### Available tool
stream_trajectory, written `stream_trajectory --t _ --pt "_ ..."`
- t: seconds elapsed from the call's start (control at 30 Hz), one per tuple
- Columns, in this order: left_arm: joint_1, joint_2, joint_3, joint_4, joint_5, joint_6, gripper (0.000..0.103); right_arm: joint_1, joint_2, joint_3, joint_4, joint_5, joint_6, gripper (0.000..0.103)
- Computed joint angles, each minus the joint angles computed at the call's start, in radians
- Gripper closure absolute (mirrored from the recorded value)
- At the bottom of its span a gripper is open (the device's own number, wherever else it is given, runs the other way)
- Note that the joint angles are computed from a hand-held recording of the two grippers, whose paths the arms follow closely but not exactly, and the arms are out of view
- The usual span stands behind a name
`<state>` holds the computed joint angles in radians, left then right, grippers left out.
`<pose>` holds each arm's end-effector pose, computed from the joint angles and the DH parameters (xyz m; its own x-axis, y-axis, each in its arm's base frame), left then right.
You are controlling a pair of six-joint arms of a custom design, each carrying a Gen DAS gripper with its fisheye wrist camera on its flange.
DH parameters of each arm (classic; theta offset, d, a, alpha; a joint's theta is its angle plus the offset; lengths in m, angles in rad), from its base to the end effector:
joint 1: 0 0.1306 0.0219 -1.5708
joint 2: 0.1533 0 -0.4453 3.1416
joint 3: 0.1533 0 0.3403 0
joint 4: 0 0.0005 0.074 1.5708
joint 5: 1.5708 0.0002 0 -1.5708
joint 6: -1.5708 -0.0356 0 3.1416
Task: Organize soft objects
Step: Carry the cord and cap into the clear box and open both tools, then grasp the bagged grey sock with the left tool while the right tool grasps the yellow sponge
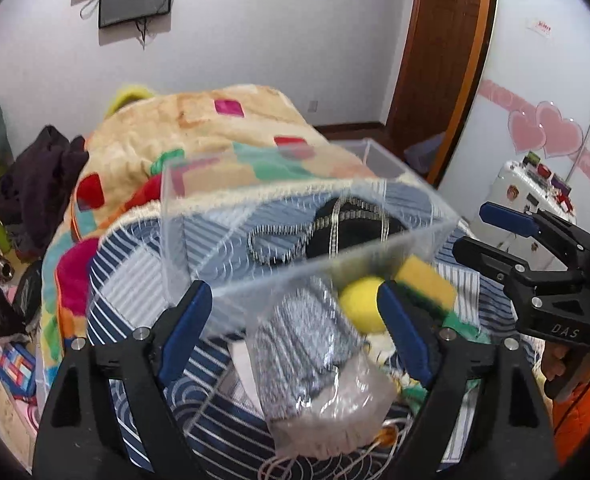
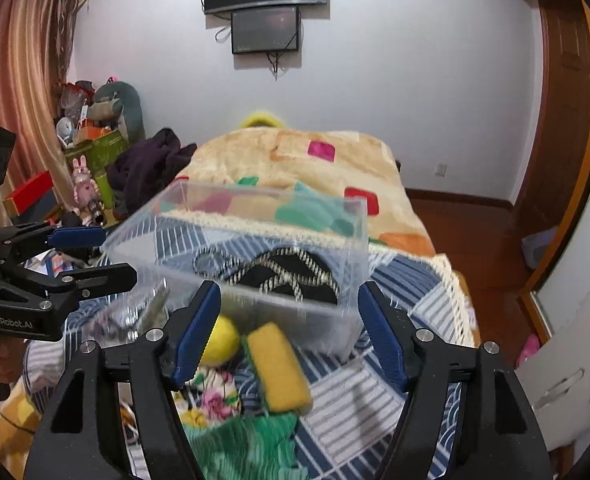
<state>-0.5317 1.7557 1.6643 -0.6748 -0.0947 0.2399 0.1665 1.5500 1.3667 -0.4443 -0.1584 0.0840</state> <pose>0.5076 -0.2953 0.4436 -0.6865 0.1294 -0.7155 0.2912 0.9506 -0.1075 0.4958 0.0885 0.4457 -0.5528 -0.1769 -0.8144 -0.3371 0.9411 0.0244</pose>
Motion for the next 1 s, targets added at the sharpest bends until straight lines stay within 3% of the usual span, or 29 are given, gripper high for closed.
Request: stream_trajectory --t 0.23,0.37,0.53,0.57,0.8,1.0 --pt "0.003 0.001 -0.067 0.026 0.039 0.032 0.018 -0.005 0.018 -0.051 -0.012 0.011 -0.002 0.035" --pt "0.006 0.013 -0.065 0.023 0.082 0.034 0.035 -0.008 0.037 -0.061 -0.037 -0.011 -0.007 0.037" --pt "-0.003 0.008 -0.088 0.045 0.091 0.025 0.05 -0.009 0.04 -0.068 -0.066 -0.046 0.005 0.07" --pt "-0.003 0.005 -0.094 0.052 0.091 0.025 0.057 -0.012 0.039 -0.071 -0.068 -0.056 0.008 0.071" --pt "-0.013 -0.015 -0.136 0.097 0.053 0.04 0.07 -0.015 0.01 -0.097 -0.035 -0.065 0.011 0.075" --pt "-0.018 -0.039 -0.146 0.102 0.03 0.035 0.073 -0.013 -0.02 -0.108 -0.011 -0.068 0.007 0.075"
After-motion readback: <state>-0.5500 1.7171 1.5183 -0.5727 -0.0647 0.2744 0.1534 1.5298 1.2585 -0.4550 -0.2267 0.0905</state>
